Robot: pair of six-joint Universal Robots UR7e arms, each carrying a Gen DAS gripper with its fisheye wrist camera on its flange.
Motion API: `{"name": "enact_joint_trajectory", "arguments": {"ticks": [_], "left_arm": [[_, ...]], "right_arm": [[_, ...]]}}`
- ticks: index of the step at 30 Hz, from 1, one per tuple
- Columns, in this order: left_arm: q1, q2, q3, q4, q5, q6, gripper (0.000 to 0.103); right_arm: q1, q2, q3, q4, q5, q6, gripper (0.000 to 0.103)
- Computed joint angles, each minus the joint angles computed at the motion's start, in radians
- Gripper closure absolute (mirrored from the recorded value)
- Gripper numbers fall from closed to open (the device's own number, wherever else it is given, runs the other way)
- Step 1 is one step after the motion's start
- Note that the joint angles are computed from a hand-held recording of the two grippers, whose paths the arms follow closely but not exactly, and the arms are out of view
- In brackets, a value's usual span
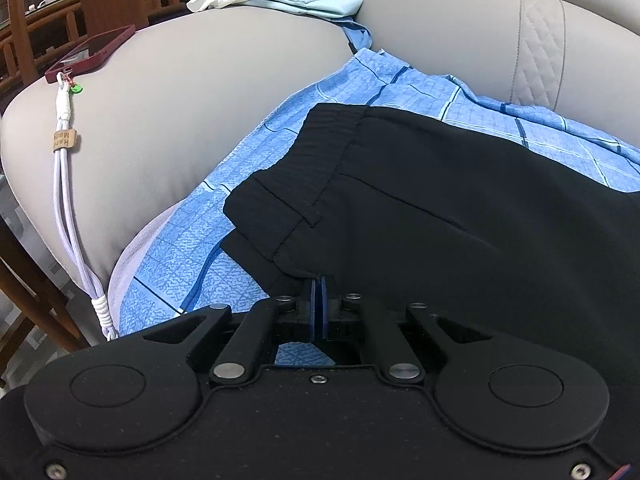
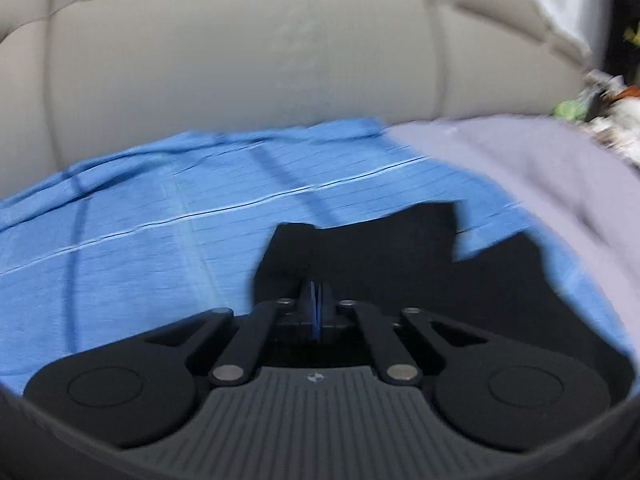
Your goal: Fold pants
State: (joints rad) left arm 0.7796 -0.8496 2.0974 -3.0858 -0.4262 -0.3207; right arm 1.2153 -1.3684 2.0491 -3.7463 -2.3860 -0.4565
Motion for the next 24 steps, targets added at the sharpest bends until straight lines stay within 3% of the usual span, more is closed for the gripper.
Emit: {"name": "enact_joint_trajectory", "arguments": {"ticks": [2,4,7,9,10,11,13,14,17,22,24], "left_arm": [[-0.002,0.004,-0.003,0.014,0.01,-0.021,0.099],[-0.004,0.005,-0.007,0.033,0.019,-0.045,0.099],[-0.007,0.01,-0.013,0.06,0.036,-0.085,0.099],[-0.012,0.018,-0.016,0.078,0.054,-0.114,0.099],[-0.013,0.021,-0.019,0.092,0.062,-0.128,0.099],[-0.016,0.022,-0.023,0.116,0.07,-0.149,0.099],[-0.018,0.016,-0.031,0.172,0.075,-0.195,0.099],[-0.017,0.012,-0.034,0.192,0.073,-0.209,0.099],[-0.011,-0.005,-0.041,0.236,0.054,-0.251,0.099],[-0.01,-0.012,-0.044,0.266,0.051,-0.282,0.099],[-0.014,-0.007,-0.045,0.276,0.061,-0.287,0.099]], "right_arm": [[-0.016,-0.015,0.032,-0.155,-0.015,-0.111,0.1],[-0.043,-0.058,0.074,-0.264,-0.011,-0.156,0.1],[-0.101,-0.185,0.165,-0.232,0.049,-0.074,0.099],[-0.145,-0.285,0.228,-0.109,0.186,-0.025,0.086],[-0.146,-0.299,0.24,-0.088,0.219,-0.029,0.064],[-0.142,-0.304,0.246,-0.067,0.252,-0.035,0.049],[-0.126,-0.295,0.239,-0.016,0.3,-0.009,0.039],[-0.117,-0.28,0.22,0.023,0.319,0.014,0.039],[-0.06,-0.171,0.12,0.088,0.28,0.03,0.035],[0.02,0.013,-0.048,0.154,0.12,-0.022,0.029],[0.029,0.052,-0.076,0.153,0.083,-0.047,0.032]]}}
